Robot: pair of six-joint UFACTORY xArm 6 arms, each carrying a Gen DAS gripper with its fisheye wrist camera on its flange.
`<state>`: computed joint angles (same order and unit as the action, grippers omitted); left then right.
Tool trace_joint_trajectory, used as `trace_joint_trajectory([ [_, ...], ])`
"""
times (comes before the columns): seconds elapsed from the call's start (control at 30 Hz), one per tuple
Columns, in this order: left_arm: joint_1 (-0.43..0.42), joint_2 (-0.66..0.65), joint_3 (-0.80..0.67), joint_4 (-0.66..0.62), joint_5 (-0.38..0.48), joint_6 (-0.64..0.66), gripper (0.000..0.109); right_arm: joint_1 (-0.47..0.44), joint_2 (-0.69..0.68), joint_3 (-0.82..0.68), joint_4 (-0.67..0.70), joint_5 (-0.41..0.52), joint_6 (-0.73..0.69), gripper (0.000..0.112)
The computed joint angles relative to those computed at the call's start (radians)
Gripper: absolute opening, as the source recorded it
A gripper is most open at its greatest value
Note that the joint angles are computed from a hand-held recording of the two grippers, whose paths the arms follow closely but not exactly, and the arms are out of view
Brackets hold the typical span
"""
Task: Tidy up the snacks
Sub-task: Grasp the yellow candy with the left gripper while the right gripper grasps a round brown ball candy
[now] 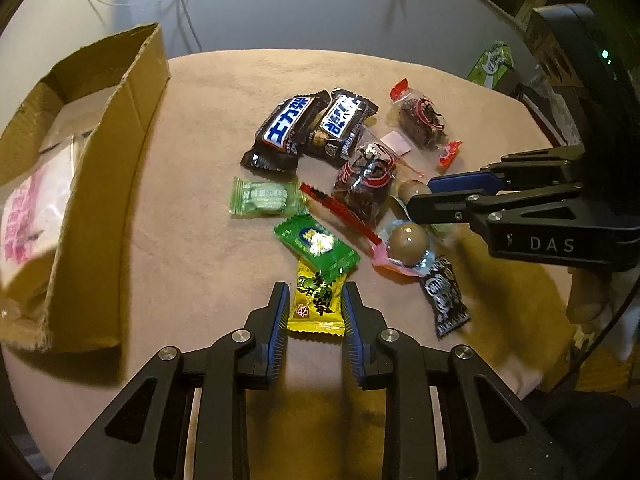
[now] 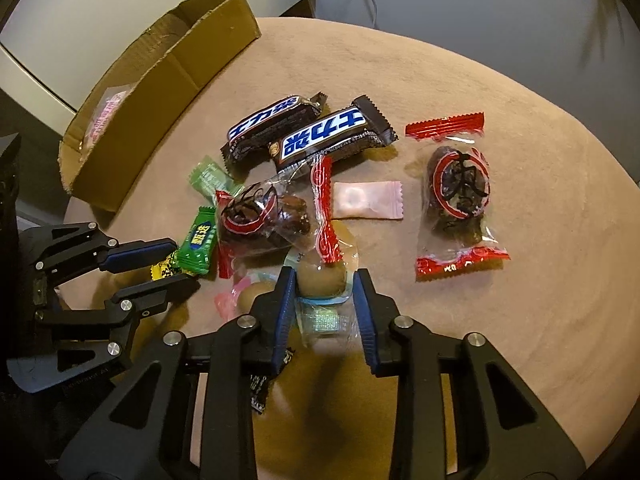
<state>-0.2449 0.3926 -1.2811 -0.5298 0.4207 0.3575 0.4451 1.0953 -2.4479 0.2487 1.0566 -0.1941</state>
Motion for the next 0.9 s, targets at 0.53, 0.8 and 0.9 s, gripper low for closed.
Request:
trace_joint_trajectory([
  [0.53,0.019,-0.096,0.086,-0.059,0.023,0.036,0.025,-0.022,-0.24,0.385,0.077,-0.163,-0.063,0.027],
  [0.8,0.026,-0.138,0.119,-0.075,0.007,0.033,0.025,-0.022,-0.286,0.433,0.092,-0.191,-0.081,0.027],
  [0.9,0.029,-0.16,0.135,-0.082,-0.003,0.035,0.025,-0.019,-0.294,0.428,0.105,-0.193,-0.088,0.027],
])
